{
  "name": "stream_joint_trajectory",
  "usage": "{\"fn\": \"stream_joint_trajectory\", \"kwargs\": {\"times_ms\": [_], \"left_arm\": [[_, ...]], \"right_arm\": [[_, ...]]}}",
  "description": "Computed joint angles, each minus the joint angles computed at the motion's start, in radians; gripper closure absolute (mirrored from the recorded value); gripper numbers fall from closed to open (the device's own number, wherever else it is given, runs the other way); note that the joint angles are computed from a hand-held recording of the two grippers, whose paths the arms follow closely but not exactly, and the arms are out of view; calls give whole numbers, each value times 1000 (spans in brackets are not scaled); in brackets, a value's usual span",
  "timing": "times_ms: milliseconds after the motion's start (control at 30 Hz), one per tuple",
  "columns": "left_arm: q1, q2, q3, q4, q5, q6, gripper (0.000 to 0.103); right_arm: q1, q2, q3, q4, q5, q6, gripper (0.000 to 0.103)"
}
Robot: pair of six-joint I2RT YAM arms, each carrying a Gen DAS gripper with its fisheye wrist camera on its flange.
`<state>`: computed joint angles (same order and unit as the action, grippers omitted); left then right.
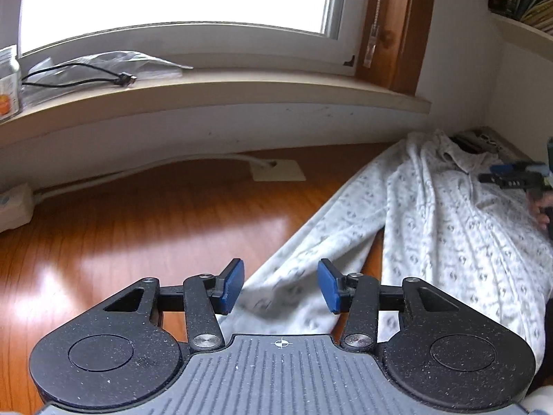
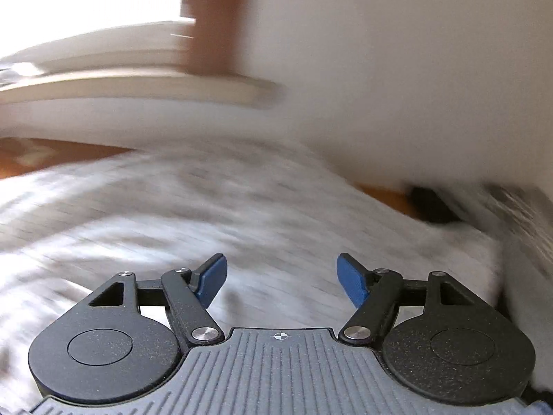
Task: Fold clothes
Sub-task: 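Grasp the patterned robe edge with the right gripper and lift it up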
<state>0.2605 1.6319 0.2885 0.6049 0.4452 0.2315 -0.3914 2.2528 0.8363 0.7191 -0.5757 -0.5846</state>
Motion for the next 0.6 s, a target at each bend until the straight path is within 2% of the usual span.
{"fn": "stream_joint_trajectory", "kwargs": {"times_ms": [200,333,400,567,600], "left_arm": [[54,-63,-71,-11,64,29,58],[80,-136,-132,-51,96,79,65],[94,-172,-159,-75,116,102,65],[112,-270,-206,-154,159,145,65],[108,-290,-214,-168,163,147,65]], "right_arm": [[304,-110,-93,-79,-42,21,33],[505,-126,-90,-148,-56,47,34],[587,-126,-73,-202,-53,48,35],[701,-113,-36,-278,-24,0,35],[718,-108,-23,-287,-8,-1,39]]}}
